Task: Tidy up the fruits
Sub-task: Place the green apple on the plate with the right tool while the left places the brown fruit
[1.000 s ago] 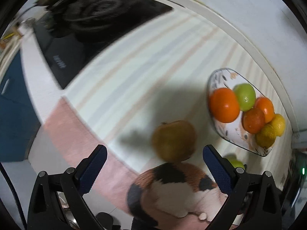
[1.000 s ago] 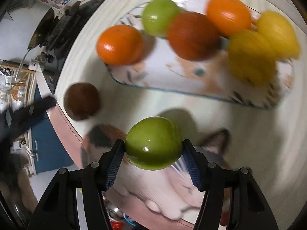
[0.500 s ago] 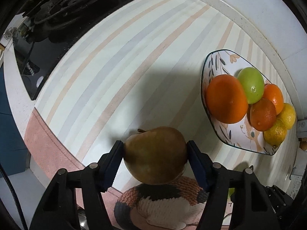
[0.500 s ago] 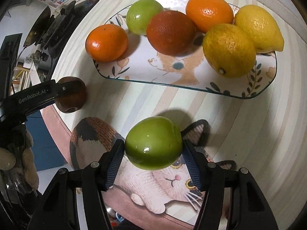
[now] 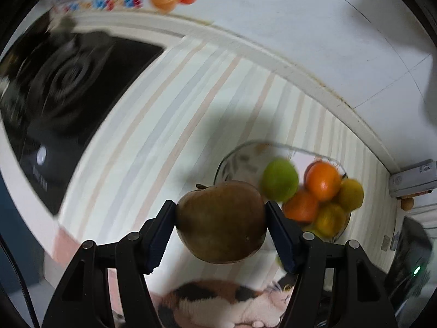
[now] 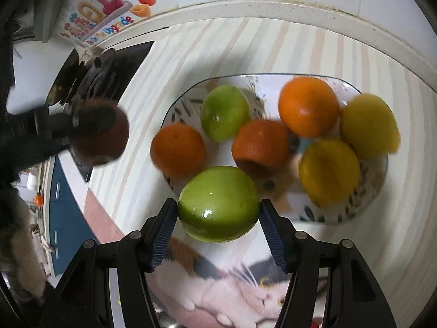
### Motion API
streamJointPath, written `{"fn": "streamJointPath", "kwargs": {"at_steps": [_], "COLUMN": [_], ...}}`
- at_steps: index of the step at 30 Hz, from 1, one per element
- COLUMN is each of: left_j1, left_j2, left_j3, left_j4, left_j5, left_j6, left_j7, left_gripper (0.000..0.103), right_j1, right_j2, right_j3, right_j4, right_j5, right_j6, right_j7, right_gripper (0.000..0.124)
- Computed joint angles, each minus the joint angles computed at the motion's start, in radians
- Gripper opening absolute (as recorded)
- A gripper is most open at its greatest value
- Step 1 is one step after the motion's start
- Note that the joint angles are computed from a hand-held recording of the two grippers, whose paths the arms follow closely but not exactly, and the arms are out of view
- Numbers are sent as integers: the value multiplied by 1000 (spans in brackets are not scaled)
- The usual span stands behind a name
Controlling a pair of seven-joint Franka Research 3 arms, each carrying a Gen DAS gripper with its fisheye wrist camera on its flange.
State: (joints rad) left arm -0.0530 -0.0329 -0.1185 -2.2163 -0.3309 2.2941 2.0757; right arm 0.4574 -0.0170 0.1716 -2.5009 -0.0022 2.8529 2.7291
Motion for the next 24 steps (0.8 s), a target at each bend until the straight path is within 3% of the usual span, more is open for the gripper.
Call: {"fn": "streamJointPath", "kwargs": {"at_steps": [9,13,17,19,20,22,23,24], "left_j1": [-23,-23,-21,-13,-10,-1,1,6], "left_j2": [248,291,317,321,319,306,302,291], "left_j3": [-65,-80,-87,-90,-91,-93,-93,-94], "left_j4": [227,251,291,299,299,288,284,276], "left_j5": [143,188,205,197,195,182,177,166], "left_j6": [-101,-118,-152,-165,-166,-153,-145,-138], "left_j7": [-78,-108,-144,-149,-148,-143,-139,-129], "left_gripper": [65,65,66,66,66,79,90,92], "right_j1": [25,42,37,27,25,23,17,12], "right_j2": [98,99,89,70,52,19,-2,-24], "right_j3": [-42,-59,-47,-29,-27,-34,-30,-25], "right_j4": [49,41,11,-16,-31,-51,-65,-80], "right_j5": [-2,-37,30,115,139,66,59,77], "right_j6": [43,50,86,112,114,107,107,105], "right_j7": [38,91,78,20,6,73,79,66], "right_gripper": [64,64,65,69,80,84,84,84]}}
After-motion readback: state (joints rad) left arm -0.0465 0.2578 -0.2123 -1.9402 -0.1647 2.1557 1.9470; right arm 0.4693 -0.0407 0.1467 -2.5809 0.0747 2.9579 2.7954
